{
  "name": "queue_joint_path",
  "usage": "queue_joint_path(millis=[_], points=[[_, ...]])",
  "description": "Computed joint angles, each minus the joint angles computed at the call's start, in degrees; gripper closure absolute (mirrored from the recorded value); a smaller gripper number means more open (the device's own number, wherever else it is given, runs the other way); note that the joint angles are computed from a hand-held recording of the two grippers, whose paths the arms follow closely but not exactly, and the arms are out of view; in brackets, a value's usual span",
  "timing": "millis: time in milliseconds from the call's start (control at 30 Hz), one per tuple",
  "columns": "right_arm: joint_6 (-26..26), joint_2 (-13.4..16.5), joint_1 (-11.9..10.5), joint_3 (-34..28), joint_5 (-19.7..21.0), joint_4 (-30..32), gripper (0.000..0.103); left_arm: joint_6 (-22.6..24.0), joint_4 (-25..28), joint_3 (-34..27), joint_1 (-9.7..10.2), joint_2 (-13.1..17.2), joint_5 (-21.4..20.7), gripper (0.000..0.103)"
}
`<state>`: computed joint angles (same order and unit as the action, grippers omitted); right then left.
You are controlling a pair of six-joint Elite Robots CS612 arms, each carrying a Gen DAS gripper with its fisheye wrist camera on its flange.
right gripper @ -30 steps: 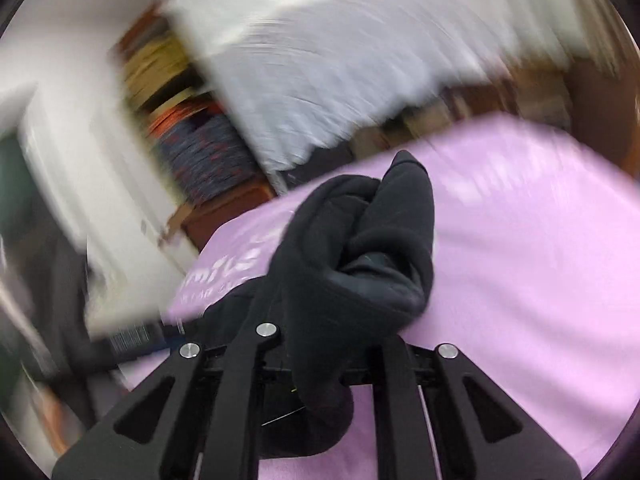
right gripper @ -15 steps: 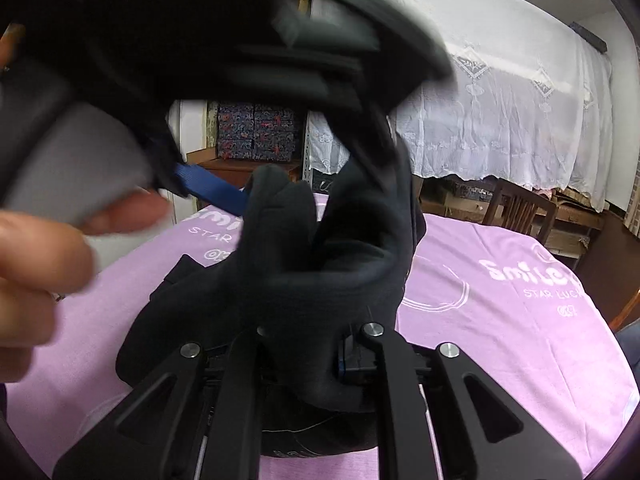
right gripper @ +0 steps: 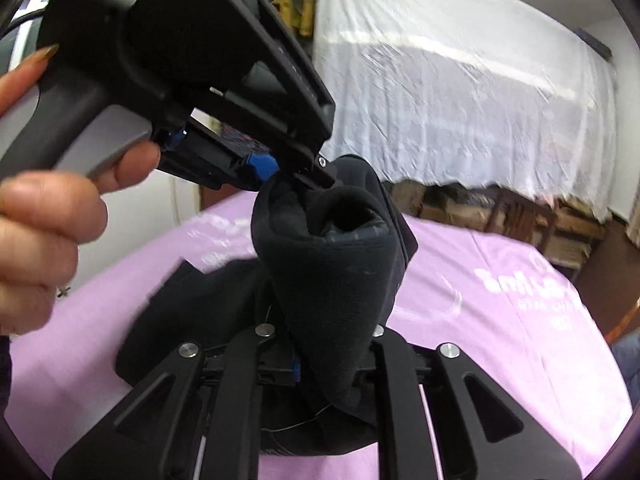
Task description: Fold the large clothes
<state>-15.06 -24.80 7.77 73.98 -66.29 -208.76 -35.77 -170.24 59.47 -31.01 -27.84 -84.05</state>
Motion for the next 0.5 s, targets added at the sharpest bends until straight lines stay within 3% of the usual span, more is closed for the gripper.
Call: queue_joint_path(millis=[133, 267, 367, 433, 500], points=[[-5.4, -1.4, 2.1, 1.3, 0.5, -1.1, 0.093, -2.3, -4.7, 8.4, 0.57, -4.0, 4.2, 0.088], [-14.2, -1.1, 5.4, 1.4, -1.2, 3.7, 0.091, -6.7, -3.8, 14.1, 2.13, -4.4, 5.9, 0.088], [-19.9, -0.3, 7.1, 0.0, -1.8, 14.1, 0.091, -12.6, -0.8, 14.4, 3.63, -2.2, 3.7, 0.087], [-24.0, 0.5, 8.1, -0.6, -2.9, 18.9, 0.091, -16.2, -4.4, 15.4, 4.65, -0.6, 0.5, 0.085], [-27.7, 1.0, 9.1, -0.3, -6.2, 17.8, 0.091, -17.4, -7.4, 16.7, 5.28, -0.7, -1.5, 0.085]])
